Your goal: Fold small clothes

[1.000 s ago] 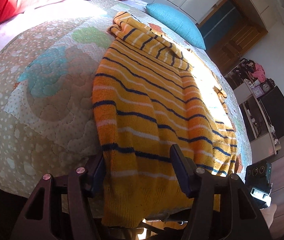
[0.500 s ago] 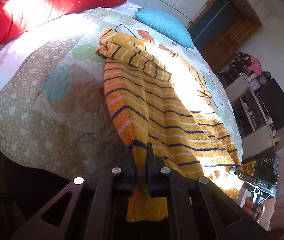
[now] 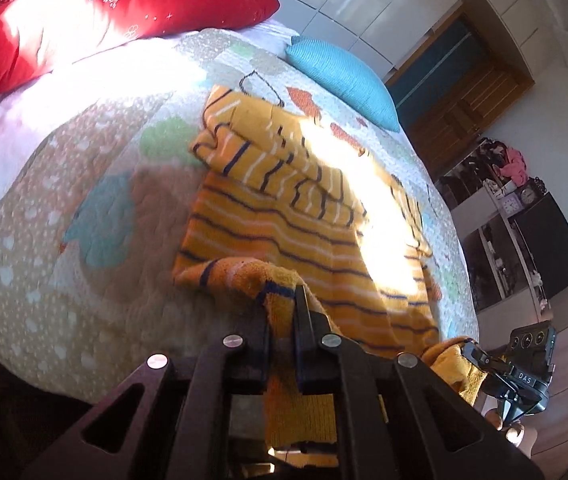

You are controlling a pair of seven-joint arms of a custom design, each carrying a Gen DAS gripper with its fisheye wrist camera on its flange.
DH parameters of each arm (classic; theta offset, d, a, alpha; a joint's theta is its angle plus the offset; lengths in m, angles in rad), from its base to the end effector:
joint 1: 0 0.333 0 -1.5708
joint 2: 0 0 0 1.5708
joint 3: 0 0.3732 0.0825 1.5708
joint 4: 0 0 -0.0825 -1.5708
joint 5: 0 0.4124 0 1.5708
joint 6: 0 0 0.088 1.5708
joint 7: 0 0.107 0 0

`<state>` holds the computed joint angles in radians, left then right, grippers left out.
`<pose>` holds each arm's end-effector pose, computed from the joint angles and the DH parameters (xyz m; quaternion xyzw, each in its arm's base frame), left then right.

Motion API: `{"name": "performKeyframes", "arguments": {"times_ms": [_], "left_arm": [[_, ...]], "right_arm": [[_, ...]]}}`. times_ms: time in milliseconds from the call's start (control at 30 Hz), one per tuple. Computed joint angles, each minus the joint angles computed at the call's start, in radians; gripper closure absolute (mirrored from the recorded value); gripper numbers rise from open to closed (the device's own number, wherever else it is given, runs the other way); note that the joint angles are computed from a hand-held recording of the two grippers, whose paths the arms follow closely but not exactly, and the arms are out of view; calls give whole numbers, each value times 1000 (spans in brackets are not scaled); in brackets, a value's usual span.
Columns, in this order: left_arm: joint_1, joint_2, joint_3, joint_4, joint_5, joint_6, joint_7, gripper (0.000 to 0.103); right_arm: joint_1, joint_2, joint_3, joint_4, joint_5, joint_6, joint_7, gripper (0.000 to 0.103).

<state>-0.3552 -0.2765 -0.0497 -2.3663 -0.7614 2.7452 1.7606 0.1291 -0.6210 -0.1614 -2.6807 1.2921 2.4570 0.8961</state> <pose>0.4752 -0.1758 0.5411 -0.6577 0.6477 -0.3847 0.0018 0.3761 -0.0167 0.4956 -0.5156 0.6820 0.0925 0.5103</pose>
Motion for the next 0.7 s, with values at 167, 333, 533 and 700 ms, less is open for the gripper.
{"name": "performKeyframes", "arguments": {"times_ms": [167, 333, 533, 700], "left_arm": [[45, 145, -39, 171, 76, 33, -54, 95], [112, 260, -94, 299, 175, 19, -150, 95], [181, 362, -144, 409, 220, -54, -208, 95], [228, 461, -183, 517, 202, -101, -262, 94]], "right_arm": [[8, 155, 9, 159, 23, 73, -53, 95], [-4, 262, 15, 262, 5, 99, -48, 95], [-27, 391, 23, 367, -17, 90, 9, 95], [-65, 513, 28, 475, 3, 31, 47, 92]]}}
